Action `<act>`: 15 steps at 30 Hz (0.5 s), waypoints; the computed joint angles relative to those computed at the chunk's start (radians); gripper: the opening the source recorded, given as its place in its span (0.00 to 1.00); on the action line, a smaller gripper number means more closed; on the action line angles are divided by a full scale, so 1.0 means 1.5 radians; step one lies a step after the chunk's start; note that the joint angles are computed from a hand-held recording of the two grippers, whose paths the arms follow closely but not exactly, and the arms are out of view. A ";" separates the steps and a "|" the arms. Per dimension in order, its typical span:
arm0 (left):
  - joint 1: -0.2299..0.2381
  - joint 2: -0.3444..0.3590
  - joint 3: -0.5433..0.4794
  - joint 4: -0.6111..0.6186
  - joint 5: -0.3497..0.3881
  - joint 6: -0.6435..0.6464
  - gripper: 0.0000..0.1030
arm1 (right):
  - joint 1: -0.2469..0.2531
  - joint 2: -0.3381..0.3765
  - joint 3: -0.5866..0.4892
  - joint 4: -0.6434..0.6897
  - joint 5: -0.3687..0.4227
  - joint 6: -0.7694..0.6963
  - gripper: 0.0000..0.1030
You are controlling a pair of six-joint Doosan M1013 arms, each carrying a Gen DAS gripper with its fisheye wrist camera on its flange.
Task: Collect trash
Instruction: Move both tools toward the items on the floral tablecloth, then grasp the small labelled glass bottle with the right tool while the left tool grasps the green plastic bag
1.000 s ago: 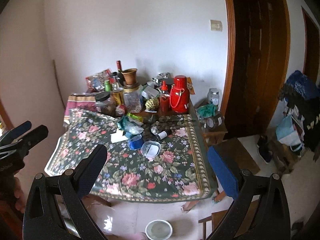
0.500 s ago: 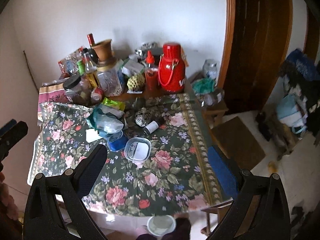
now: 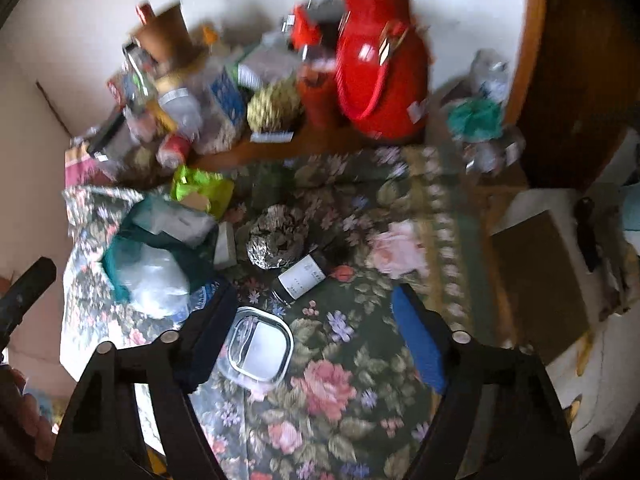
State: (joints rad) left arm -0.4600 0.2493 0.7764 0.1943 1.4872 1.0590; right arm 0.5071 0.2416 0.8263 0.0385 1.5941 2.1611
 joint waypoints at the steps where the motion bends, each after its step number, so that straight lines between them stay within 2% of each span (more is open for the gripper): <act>1: 0.002 0.006 -0.002 -0.006 0.004 -0.010 0.83 | -0.007 0.006 0.005 0.022 0.001 -0.007 0.63; 4: 0.006 0.020 -0.006 -0.021 0.019 -0.034 0.79 | -0.023 0.019 0.018 0.078 0.006 -0.011 0.53; 10: 0.001 0.040 -0.016 0.003 0.041 -0.057 0.78 | -0.044 0.021 0.052 0.139 -0.016 0.046 0.47; 13: 0.003 0.047 -0.020 -0.001 0.047 -0.065 0.77 | -0.047 0.023 0.054 0.148 -0.020 0.053 0.44; 15: 0.004 0.051 -0.024 -0.004 0.052 -0.068 0.73 | -0.043 0.027 0.045 0.142 -0.012 0.045 0.44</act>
State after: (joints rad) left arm -0.4538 0.3260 0.7408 0.1877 1.5645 0.9567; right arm 0.4419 0.2827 0.8944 0.2509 1.5763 2.2286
